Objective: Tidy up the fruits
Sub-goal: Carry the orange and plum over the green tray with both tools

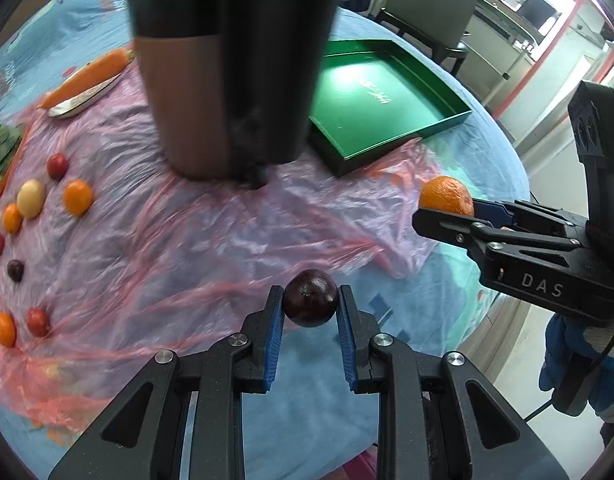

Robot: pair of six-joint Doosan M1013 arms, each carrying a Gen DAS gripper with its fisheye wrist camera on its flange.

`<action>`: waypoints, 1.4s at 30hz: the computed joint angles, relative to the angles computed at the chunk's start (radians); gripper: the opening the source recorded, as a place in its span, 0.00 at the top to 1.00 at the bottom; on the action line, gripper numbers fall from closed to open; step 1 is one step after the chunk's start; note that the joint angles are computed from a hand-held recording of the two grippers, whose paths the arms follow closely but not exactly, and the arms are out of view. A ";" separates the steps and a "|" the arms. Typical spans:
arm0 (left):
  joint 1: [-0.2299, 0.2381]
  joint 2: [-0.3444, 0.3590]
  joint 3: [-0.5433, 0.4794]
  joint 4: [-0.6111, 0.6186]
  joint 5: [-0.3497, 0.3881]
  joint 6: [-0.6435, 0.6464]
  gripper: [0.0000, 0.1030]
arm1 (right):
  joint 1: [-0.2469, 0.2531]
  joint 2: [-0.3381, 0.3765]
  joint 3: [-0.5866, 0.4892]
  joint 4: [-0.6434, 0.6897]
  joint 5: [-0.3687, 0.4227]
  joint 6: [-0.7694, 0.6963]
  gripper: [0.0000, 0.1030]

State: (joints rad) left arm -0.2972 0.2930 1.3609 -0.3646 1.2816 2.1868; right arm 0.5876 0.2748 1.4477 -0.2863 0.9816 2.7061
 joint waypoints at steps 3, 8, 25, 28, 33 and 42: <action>-0.048 0.007 -0.016 -0.024 -0.010 0.019 0.79 | -0.024 -0.036 0.041 -0.043 0.004 0.039 0.28; -0.121 0.045 -0.073 -0.052 -0.041 0.010 0.79 | -0.079 -0.077 0.085 -0.121 0.005 0.056 0.28; -0.248 0.273 -0.327 0.202 -0.213 -0.301 0.79 | -0.310 0.002 0.044 -0.136 -0.139 -0.154 0.28; -0.250 0.303 -0.363 0.228 -0.205 -0.361 0.79 | -0.333 0.031 0.021 -0.114 -0.146 -0.197 0.28; -0.250 0.350 -0.419 0.259 -0.173 -0.427 0.78 | -0.352 0.069 -0.008 -0.095 -0.139 -0.238 0.28; -0.252 0.375 -0.433 0.269 -0.151 -0.465 0.78 | -0.356 0.099 -0.023 -0.098 -0.118 -0.258 0.28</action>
State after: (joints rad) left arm -0.5492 0.6679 0.9275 -0.0960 1.1306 1.7213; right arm 0.2320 0.3741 1.4243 -0.3840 0.8634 2.4480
